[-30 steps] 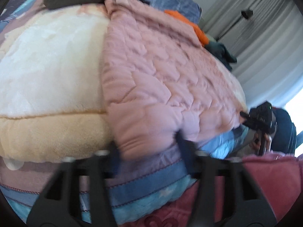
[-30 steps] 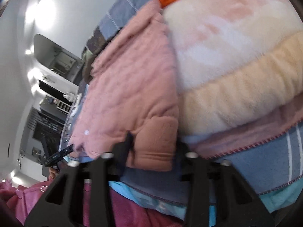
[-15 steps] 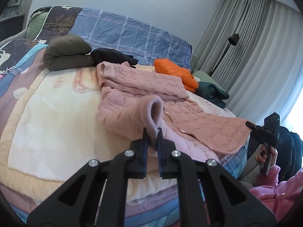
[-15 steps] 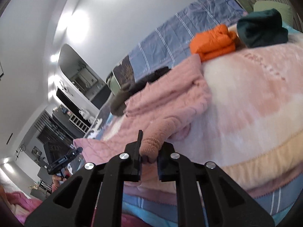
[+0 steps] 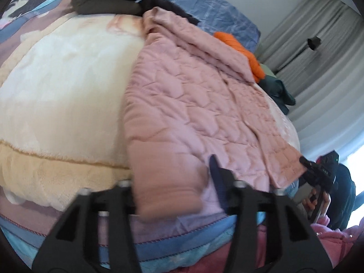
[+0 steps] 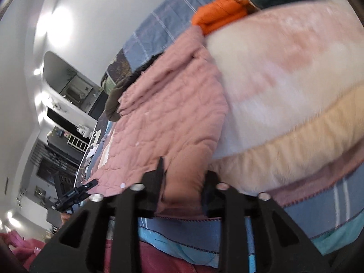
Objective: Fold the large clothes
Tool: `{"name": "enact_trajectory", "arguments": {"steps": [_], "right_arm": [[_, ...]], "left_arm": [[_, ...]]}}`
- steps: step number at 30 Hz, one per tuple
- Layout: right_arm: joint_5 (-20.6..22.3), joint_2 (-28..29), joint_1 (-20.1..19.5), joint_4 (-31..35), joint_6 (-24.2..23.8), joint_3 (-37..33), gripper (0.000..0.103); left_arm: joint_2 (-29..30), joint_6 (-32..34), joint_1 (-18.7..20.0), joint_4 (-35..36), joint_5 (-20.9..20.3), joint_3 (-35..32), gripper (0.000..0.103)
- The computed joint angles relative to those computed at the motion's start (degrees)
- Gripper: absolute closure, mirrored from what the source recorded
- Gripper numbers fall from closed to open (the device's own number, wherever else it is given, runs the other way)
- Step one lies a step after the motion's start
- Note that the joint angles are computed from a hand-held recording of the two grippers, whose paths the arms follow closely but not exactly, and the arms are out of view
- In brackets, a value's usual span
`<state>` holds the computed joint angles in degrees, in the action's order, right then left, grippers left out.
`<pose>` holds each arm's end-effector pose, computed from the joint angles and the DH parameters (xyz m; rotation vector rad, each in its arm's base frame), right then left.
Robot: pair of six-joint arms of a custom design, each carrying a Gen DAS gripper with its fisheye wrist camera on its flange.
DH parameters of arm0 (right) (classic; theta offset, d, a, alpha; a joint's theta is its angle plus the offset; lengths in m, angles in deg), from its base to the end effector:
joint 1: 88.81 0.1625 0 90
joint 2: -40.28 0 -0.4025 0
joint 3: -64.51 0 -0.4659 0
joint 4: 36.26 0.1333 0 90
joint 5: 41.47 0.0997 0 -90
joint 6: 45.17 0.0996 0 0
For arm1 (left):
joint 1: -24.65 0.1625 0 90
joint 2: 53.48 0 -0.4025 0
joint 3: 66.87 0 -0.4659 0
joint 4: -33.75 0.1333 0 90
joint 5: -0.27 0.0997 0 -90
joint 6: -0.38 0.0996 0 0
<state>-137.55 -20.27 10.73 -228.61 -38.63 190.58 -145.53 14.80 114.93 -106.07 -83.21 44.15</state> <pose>0.2089 -0.5024 0.0695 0.0252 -2.9661 0.9998 0.1474 -0.5618 0.3795 0.3079 2.8482 -0.7630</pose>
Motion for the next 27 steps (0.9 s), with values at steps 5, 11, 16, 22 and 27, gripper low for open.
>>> {"name": "enact_trajectory", "arguments": {"steps": [5,11,16,22,27], "right_arm": [[0.5,2.5,-0.6,1.5,2.1,-1.2,0.092],[2.7,0.1,1.8,-6.1,-0.1,-0.3,0.094],[2.7,-3.2,5.7,-10.7,-4.1,0.0,0.094],[-0.6,-7.3,12.1,-18.0,-13.0,2.0,0.094],[-2.6,-4.8,11.2,-17.1,-14.3,-1.3,0.094]], "left_arm": [[-1.1,-1.0,0.4,-2.9,-1.6,1.0,0.09],[-6.0,5.3,-5.2,-10.5,-0.3,5.2,0.094],[-9.8,6.8,-8.4,-13.2,-4.5,5.1,0.094],[-17.7,13.0,-15.6,-16.7,-2.1,8.8,0.093],[-13.0,12.8,-16.2,-15.8,2.5,6.0,0.092]]}}
